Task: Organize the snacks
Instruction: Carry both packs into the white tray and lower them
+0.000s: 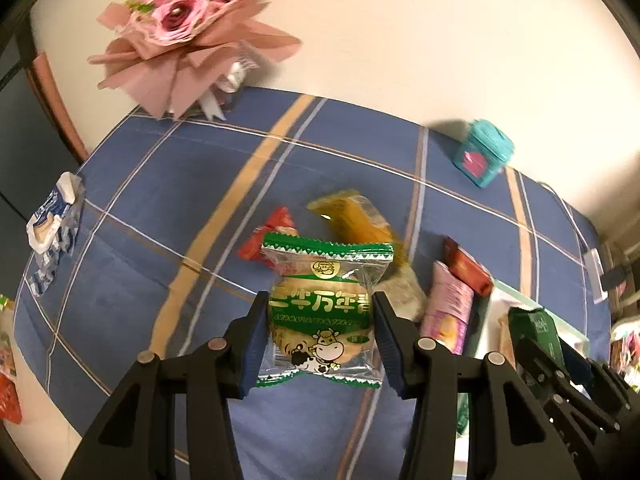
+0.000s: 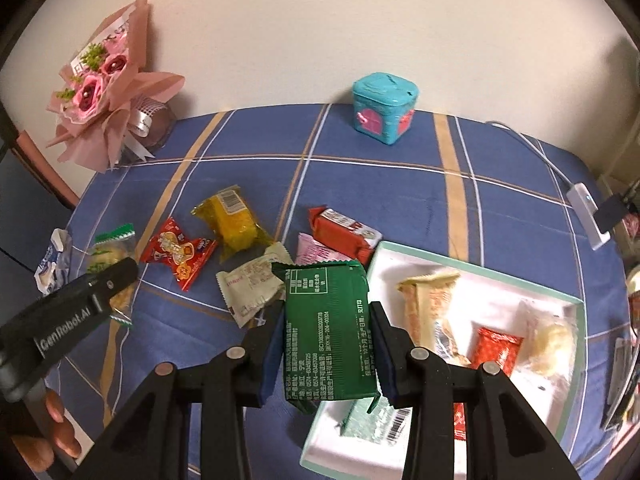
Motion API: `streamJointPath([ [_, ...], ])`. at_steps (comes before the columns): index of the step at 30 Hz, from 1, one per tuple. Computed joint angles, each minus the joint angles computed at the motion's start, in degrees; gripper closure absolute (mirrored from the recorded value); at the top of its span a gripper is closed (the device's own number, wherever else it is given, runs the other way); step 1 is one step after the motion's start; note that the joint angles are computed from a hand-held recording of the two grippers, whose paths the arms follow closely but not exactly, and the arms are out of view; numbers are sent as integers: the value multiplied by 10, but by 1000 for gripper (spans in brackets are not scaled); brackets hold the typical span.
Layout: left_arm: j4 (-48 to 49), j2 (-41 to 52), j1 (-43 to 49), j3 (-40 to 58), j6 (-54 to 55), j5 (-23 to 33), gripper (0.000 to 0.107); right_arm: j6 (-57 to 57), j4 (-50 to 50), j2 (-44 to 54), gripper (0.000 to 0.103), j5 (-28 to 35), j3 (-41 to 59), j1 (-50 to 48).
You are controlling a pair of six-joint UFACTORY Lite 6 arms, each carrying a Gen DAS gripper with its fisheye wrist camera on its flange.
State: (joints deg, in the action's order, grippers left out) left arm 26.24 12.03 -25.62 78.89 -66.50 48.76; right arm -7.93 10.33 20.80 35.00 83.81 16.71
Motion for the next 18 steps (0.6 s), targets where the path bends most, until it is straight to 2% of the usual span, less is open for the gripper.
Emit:
streamJointPath([
  [10,-18,83,-81,117,10,25,55,-57,44,-37,61,26,-25,-109],
  [18,-29,196,-148,277,34,62,55,-77,54,-37,61,48,3,-230],
])
